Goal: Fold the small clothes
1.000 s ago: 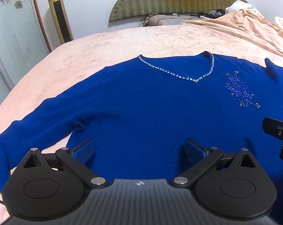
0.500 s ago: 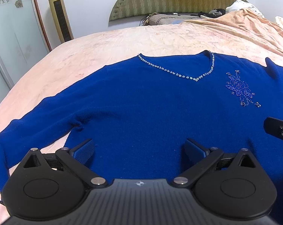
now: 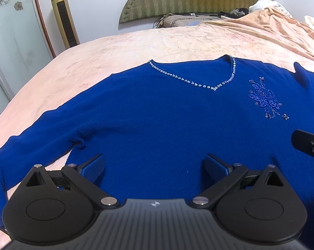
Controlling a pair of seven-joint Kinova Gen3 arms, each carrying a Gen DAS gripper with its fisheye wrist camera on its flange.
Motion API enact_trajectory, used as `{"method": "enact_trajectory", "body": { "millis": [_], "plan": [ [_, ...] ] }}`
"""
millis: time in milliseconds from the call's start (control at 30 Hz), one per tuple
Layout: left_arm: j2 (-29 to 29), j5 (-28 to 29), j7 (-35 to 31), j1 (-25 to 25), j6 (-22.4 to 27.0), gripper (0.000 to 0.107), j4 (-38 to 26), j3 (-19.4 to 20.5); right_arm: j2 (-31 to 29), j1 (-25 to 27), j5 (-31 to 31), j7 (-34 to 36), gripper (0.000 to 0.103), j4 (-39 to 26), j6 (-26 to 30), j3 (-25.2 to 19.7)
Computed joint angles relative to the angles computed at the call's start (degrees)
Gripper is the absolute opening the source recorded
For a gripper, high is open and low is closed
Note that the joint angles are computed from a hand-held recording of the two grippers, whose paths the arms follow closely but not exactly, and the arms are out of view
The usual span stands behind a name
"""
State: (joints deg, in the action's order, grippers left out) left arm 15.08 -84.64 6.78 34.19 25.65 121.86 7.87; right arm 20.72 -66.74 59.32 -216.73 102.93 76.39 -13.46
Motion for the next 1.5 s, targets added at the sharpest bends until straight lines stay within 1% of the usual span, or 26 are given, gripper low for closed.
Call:
{"method": "enact_trajectory", "body": {
  "millis": [167,300,333,367,400,467,567,600,667,733,800,900,933,967,1000,1033,1067,1100,1133,1167,1233,1267,1300,1367,1433,1500],
  "plan": [
    [0.54,0.18,-0.34,0.8,1.18,0.103,-0.61,0.17,-1.03,0.42,0.88,-2.71,0.103,1.99,-1.67,-0.15],
    [0.83,-2.52,1.49,1.57,2.2,0.103,-0.31,0.46,-2.25,1.39,1.78,-3.61,0.103,3.89,-4.07,-0.79],
    [0.92,-3.35,1.88,1.61,2.47,0.103,-0.22,0.67,-2.52,2.63,2.16,-3.11,0.103,4.2,-4.44,-1.99],
    [0.97,-3.88,2.04,1.62,2.82,0.103,-0.17,0.96,-2.9,4.49,3.03,-2.72,0.103,4.91,-4.23,-4.24],
    [0.95,-4.62,2.37,1.61,3.13,0.103,-0.04,1.23,-3.14,5.29,3.83,-2.83,0.103,5.65,-3.09,-5.59],
    [0.84,-6.18,3.25,1.41,3.57,0.103,0.22,1.82,-3.38,4.39,3.36,-2.9,0.103,6.5,0.91,-5.09],
    [0.77,-7.45,3.62,0.74,3.83,0.103,0.22,2.78,-3.35,-0.07,0.04,-1.53,0.102,8.86,7.9,0.84],
    [0.82,-7.08,3.03,0.49,3.79,0.103,-0.02,3.09,-3.4,-0.27,-1.22,-0.95,0.102,10.07,9.83,1.98],
    [0.81,-6.01,1.65,0.08,3.03,0.103,-0.56,3.42,-4.2,1.63,-2.79,-0.52,0.095,13.45,11.44,2.25],
    [0.98,-5.05,0.46,0.0,2.24,0.103,-1.09,3.42,-6.69,5.13,-3.05,-1.45,0.089,17.89,9.53,1.38],
    [1.35,-4.2,-0.91,0.62,2.35,0.103,-1.63,3.32,-9.95,7.5,-1.51,-2.38,0.087,22.75,5.2,1.97],
    [1.95,-4.15,-1.7,1.8,3.08,0.103,-1.95,2.92,-12.55,15.47,2.53,-0.2,0.083,26.97,-1.79,-1.55],
    [2.21,-3.84,-2.26,2.1,3.45,0.103,-2.19,2.85,-12.96,18.12,3.59,1.02,0.078,27.78,-4.12,-2.51],
    [2.36,-3.49,-2.71,2.35,3.73,0.103,-2.38,2.75,-13.05,20.78,4.04,3.17,0.076,27.87,-6.45,-3.29],
    [2.43,-3.29,-2.96,2.51,3.81,0.103,-2.51,2.6,-12.68,23.43,4.47,5.12,0.071,27.72,-8.78,-3.63],
    [2.4,-3.31,-2.88,2.65,3.78,0.103,-2.49,2.42,-12.52,25.24,4.67,6.14,0.066,27.48,-10.21,-3.55],
    [2.41,-3.28,-2.91,2.65,3.68,0.103,-2.56,2.26,-12.29,25.99,4.67,6.22,0.065,27.35,-11.1,-2.82],
    [2.4,-3.25,-2.87,2.68,3.62,0.103,-2.6,2.14,-13.07,25.68,5.1,5.38,0.062,28.1,-12.71,-1.19],
    [2.42,-2.93,-3.1,2.56,3.44,0.103,-2.74,2.03,-14.03,25.33,5.41,3.6,0.051,28.88,-13.74,-0.03],
    [2.38,-2.76,-3.06,2.51,3.18,0.103,-2.74,1.91,-14.54,25.39,5.54,1.27,0.043,29.48,-13.88,0.25],
    [2.32,-1.95,-3.79,2.14,2.34,0.103,-2.88,1.68,-16.28,26.99,6.26,-2.35,0.016,31.07,-15.32,-0.4],
    [2.26,-1.49,-4.28,1.95,1.8,0.103,-2.93,1.52,-16.49,27.34,6.12,-3.97,0.011,31.36,-14.78,-0.83],
    [2.15,-1.23,-4.61,1.92,1.43,0.103,-2.91,1.31,-16.9,27.44,6.56,-6.3,0.011,32.24,-14.27,-1.5],
    [1.95,-1.2,-4.76,1.93,0.94,0.103,-2.8,0.85,-20.85,27.89,6.42,-10.96,0.011,34.32,-15.44,-1.89],
    [1.57,-1.58,-4.43,1.78,0.46,0.103,-2.52,0.46,-25.52,31.02,5.95,-15.62,0.011,36.51,-16.11,-4.02],
    [1.18,-2.25,-3.67,1.41,0.1,0.103,-2.18,0.22,-29.63,34.59,5.39,-20.28,0.011,38.36,-13.93,-7.51]
  ]
}}
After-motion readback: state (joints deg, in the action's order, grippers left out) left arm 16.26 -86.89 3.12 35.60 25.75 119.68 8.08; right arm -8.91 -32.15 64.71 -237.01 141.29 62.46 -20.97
